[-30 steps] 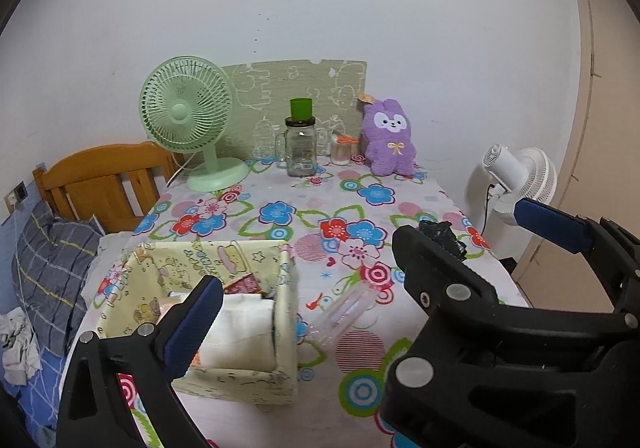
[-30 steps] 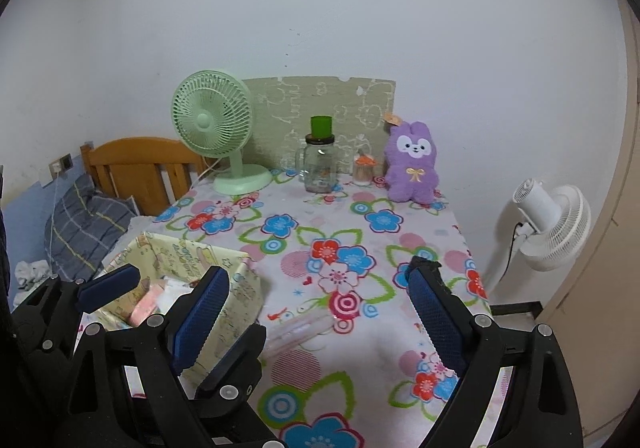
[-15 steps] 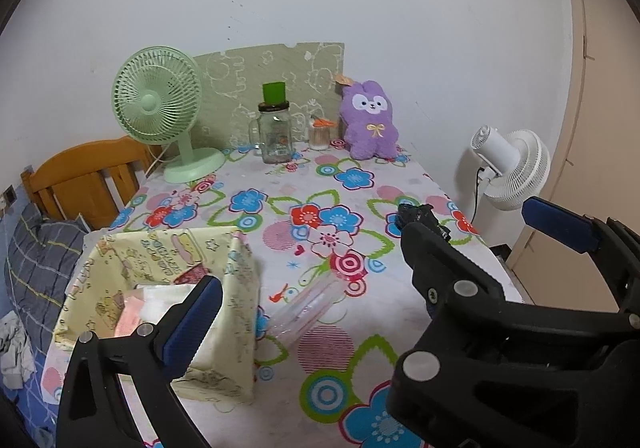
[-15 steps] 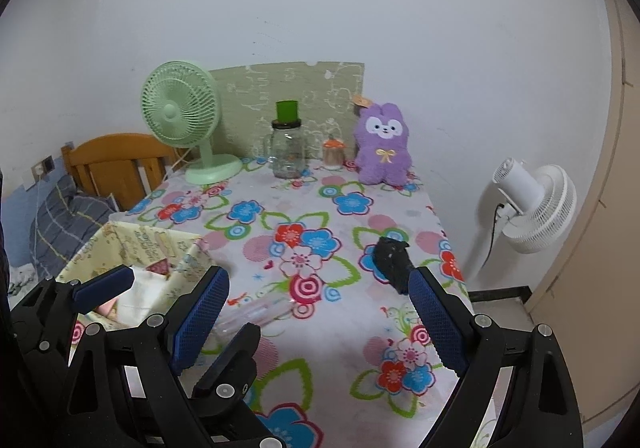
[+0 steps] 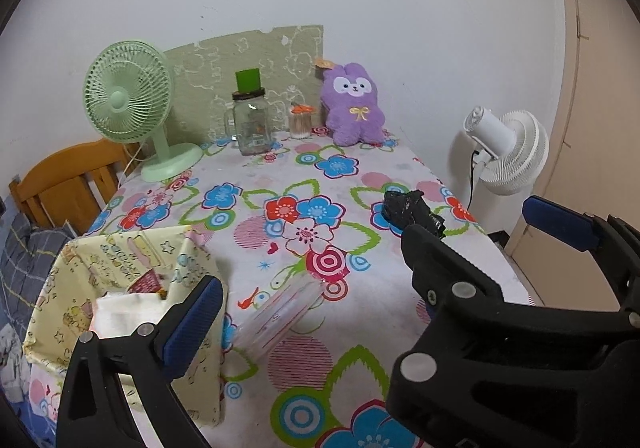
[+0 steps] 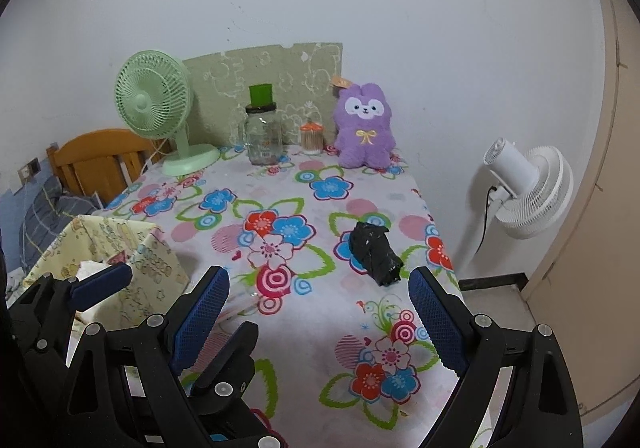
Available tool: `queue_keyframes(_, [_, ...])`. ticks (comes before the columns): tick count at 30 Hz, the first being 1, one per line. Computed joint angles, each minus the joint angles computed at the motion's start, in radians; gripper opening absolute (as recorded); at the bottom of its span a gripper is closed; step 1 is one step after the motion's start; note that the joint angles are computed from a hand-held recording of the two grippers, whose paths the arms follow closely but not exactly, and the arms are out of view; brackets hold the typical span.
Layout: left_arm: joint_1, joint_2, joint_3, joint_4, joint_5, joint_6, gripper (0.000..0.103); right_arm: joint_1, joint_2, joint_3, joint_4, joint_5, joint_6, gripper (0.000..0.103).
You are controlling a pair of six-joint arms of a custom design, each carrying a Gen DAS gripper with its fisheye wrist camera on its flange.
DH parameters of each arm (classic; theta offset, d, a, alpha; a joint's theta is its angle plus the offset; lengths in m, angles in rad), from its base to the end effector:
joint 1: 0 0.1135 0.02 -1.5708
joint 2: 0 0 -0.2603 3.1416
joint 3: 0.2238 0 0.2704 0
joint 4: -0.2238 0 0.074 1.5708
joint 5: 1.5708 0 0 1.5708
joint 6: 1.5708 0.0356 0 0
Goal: Organize soft objects
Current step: 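Move both open tools toward the clear straw pack and black wrapped item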
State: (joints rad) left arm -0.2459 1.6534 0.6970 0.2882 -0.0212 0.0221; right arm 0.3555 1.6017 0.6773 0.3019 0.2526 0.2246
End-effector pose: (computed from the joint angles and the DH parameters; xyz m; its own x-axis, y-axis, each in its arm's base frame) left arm 0.3188 -0.0792 0.1242 -0.5958 0.1723 -0.7845 0.2405 0.9702 0.0305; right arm 0.3058 0.1040 0.1361 -0.5655 0.0201 -0.8245 -0.0212 0.9990 0.0389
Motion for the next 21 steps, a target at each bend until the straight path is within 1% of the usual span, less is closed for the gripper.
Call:
queue_keyframes(9, [-0.007,0.136,0.090,-0.006,0.009,0.012,0.101,-0.045,0.124,0.057,0.011,-0.037,0.017,0.093])
queue_keyframes(15, [-0.011,0.215,0.151,-0.024,0.010,-0.001,0.100,-0.072,0.201,0.102,0.004,-0.066,0.033,0.093])
queue_keyframes(21, [-0.006,0.278,0.199,-0.043,0.007,0.002,0.100,-0.077,0.270,0.146,-0.008,-0.059,0.044,0.093])
